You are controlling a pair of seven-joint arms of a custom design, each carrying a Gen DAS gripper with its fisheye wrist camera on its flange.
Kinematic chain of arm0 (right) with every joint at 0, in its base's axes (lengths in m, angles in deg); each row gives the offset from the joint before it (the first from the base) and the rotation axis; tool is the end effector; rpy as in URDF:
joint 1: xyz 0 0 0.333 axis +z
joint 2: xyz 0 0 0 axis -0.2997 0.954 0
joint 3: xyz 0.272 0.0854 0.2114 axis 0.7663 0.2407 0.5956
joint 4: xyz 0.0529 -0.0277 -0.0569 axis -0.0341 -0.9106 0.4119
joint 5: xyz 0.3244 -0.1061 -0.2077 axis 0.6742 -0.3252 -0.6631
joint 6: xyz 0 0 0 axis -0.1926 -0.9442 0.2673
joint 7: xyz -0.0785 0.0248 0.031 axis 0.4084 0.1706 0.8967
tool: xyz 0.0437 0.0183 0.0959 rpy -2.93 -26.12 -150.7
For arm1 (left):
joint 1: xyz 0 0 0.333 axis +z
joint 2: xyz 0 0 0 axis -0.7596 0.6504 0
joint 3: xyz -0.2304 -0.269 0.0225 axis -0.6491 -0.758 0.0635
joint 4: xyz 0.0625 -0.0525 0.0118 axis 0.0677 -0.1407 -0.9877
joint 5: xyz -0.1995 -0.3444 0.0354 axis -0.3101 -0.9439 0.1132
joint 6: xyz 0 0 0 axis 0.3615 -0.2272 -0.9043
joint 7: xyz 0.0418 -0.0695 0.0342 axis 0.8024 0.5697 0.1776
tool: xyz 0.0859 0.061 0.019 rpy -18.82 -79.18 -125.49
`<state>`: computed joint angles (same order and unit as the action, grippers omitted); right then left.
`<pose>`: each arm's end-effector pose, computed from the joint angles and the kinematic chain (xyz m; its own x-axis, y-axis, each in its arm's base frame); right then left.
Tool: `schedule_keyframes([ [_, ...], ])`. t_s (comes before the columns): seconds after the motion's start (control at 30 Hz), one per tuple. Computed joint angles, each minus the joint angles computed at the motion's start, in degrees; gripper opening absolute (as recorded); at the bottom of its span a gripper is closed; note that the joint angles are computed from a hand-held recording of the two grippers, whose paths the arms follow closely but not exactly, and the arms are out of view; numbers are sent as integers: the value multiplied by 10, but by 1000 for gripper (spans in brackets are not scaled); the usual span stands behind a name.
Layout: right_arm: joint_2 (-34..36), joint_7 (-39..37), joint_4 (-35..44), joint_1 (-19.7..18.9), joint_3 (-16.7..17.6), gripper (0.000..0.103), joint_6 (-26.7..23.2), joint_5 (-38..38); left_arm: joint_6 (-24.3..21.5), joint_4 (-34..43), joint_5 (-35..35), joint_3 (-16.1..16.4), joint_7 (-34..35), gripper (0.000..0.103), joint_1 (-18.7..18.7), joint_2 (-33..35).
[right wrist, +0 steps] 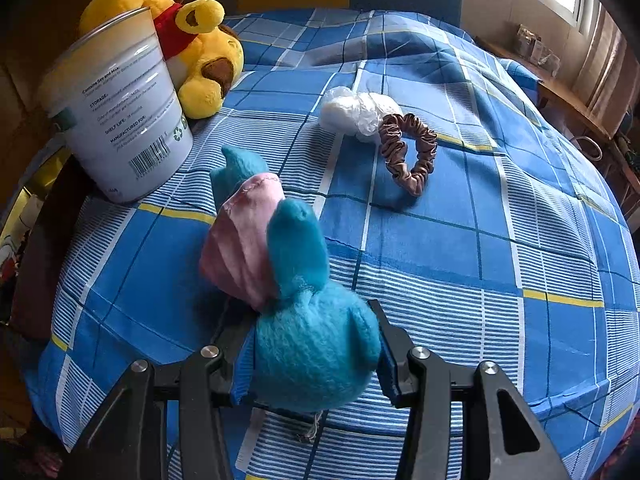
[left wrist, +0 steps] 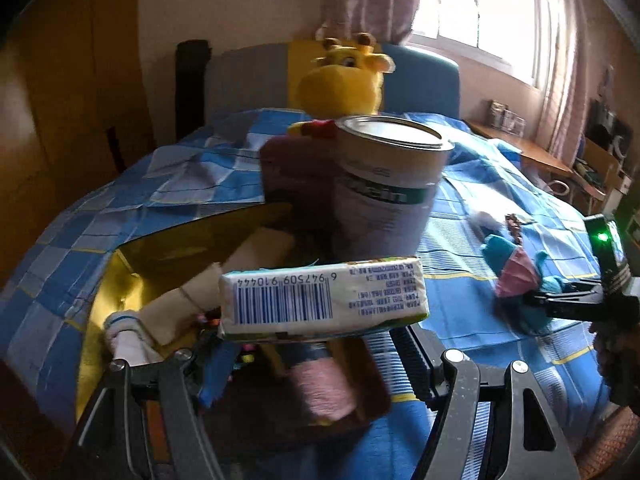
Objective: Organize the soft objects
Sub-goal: 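Carry the Tempo tissue pack into the gold tray and open the left gripper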
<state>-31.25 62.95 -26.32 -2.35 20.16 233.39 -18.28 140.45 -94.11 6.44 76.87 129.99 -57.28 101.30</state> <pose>0.6666 0.0682 0.3597 -0.0800 -0.9968 0.0008 -0.8609 0.0686 -0.5041 0.6284 -0.1757 0.4484 -0.2367 -0.9716 0.0050 -0.6395 0.1519 -0.7537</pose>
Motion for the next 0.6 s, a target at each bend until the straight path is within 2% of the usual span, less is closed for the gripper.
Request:
schedule_keyframes([
  [0.13, 0, 4, 0, 4, -4, 50, 0, -4, -2, -1, 33, 55, -42, 73, -30, -4],
  [0.27, 0, 5, 0, 5, -5, 50, 0, -7, -11, 2, 74, 94, -89, 73, -43, -2],
  [0.43, 0, 10, 0, 9, -9, 50, 0, -13, -25, 1, 124, 113, -141, 73, -35, -1],
  [0.6, 0, 17, 0, 13, -13, 50, -1, -22, -48, -2, 156, 106, -175, 73, -10, 7],
])
